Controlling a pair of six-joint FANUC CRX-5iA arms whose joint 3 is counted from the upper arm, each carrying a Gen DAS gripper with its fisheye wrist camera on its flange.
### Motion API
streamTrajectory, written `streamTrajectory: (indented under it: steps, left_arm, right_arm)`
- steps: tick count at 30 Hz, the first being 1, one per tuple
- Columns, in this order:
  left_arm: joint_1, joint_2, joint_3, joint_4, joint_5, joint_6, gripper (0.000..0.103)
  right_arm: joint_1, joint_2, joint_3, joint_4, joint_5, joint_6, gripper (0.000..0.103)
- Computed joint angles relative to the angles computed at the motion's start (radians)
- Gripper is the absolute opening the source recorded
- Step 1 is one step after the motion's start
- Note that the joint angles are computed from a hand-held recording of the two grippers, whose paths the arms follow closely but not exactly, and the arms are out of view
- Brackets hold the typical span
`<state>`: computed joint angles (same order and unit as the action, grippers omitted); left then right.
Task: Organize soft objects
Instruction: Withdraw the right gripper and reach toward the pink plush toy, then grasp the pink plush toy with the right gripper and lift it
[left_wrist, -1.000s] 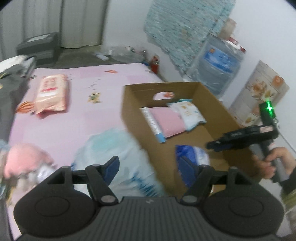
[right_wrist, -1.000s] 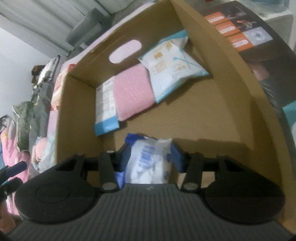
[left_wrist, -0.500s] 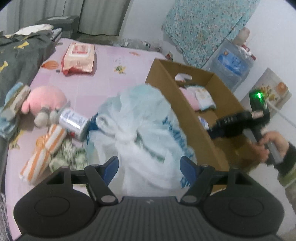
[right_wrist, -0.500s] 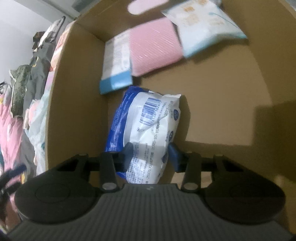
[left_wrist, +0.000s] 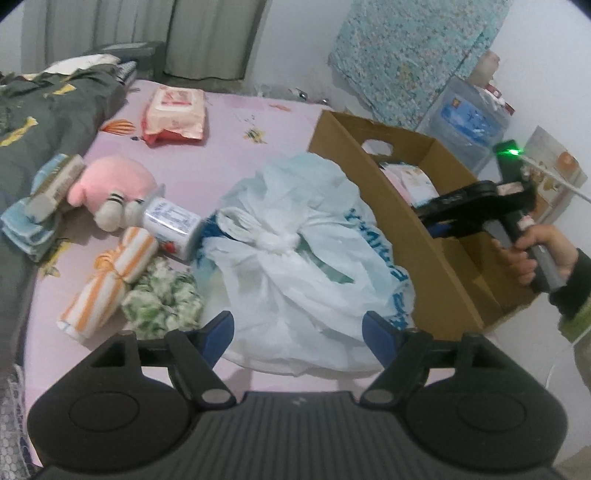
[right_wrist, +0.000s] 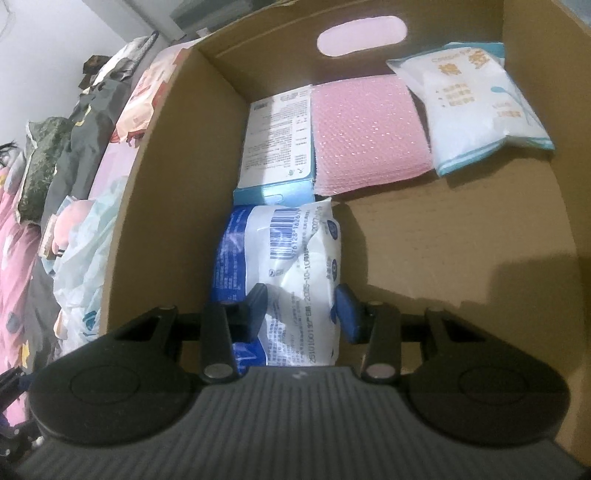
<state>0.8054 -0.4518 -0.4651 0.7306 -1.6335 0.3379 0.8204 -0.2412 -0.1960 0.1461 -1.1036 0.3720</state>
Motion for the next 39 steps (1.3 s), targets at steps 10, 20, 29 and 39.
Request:
streamTrajectory:
  steps: [10,20,29,39]
  left_arm:
    - [0.084,-0.007,-0.023,0.064,0.058,-0.050,0.079]
    - [0.140,-0.012,-0.049,0.098,0.147,-0.069,0.078]
    - [0.041,0.034,-0.050,0.169,0.314,0.027,0.077]
    - [-0.154,0.222,0.100,0.021,0.499,0.287,0.076]
  right_arm:
    - [0.150,-0.106,-0.041,0.242,-0.019,-0.242,0.042]
    - [0.214,0.006,0.104,0.220,0.133,-0.132,0.048]
    - [0.106,0.286,0.477,-0.129,0.162,0.220,0.059]
    - [-0.080,0.739,1.030,-0.436,-0.087,0.232,0.080]
